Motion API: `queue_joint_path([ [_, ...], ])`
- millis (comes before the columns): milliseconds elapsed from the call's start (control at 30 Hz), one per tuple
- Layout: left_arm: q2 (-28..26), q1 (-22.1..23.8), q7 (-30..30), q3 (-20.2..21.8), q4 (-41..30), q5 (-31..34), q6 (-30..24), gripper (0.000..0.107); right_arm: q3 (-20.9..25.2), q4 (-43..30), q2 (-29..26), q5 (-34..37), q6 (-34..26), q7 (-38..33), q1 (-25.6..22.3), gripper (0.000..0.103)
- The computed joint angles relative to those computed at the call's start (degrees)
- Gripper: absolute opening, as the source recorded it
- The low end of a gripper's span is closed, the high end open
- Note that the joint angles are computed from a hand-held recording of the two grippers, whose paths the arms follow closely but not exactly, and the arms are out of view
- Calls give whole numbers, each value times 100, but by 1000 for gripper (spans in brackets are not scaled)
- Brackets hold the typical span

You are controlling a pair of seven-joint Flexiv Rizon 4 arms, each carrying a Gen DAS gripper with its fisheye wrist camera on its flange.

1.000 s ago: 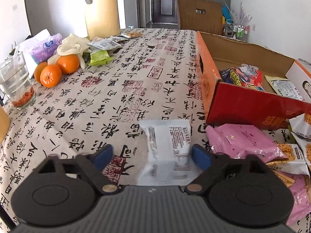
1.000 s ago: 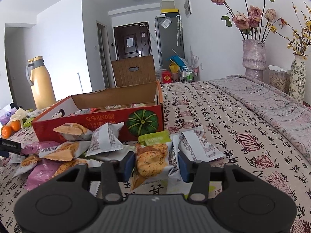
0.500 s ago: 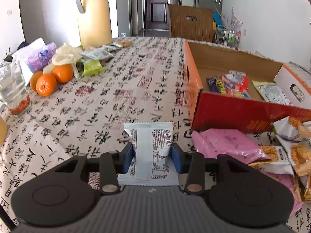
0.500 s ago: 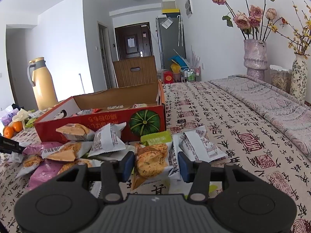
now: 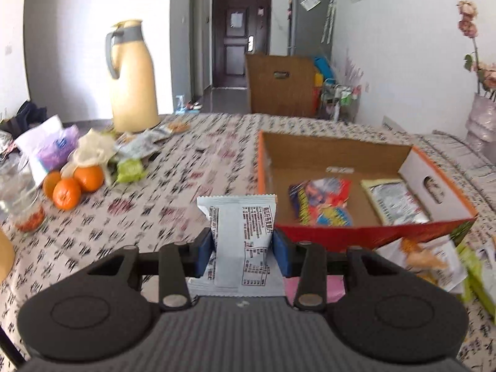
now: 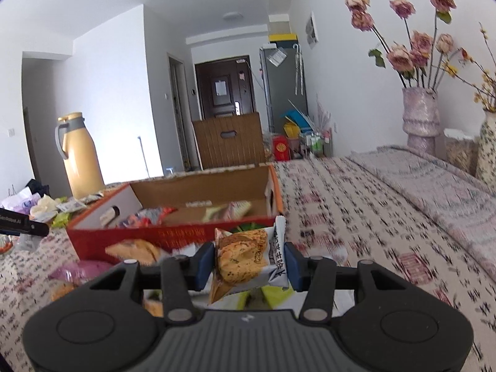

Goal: Organize snacks
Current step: 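Carry both packets over the box and open both grippers to drop them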

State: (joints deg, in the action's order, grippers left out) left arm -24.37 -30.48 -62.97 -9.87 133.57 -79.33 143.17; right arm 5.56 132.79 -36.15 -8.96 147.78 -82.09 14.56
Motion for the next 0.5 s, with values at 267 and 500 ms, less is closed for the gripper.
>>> queue_joint_path([
  [267, -176, 47, 302, 10, -569, 339, 32, 43, 2, -577, -18, -175, -167, 135, 20, 47],
  [500, -466, 114, 668, -5, -1217, 393, 23, 43, -41, -1225, -142, -240, -514, 301, 137, 47],
])
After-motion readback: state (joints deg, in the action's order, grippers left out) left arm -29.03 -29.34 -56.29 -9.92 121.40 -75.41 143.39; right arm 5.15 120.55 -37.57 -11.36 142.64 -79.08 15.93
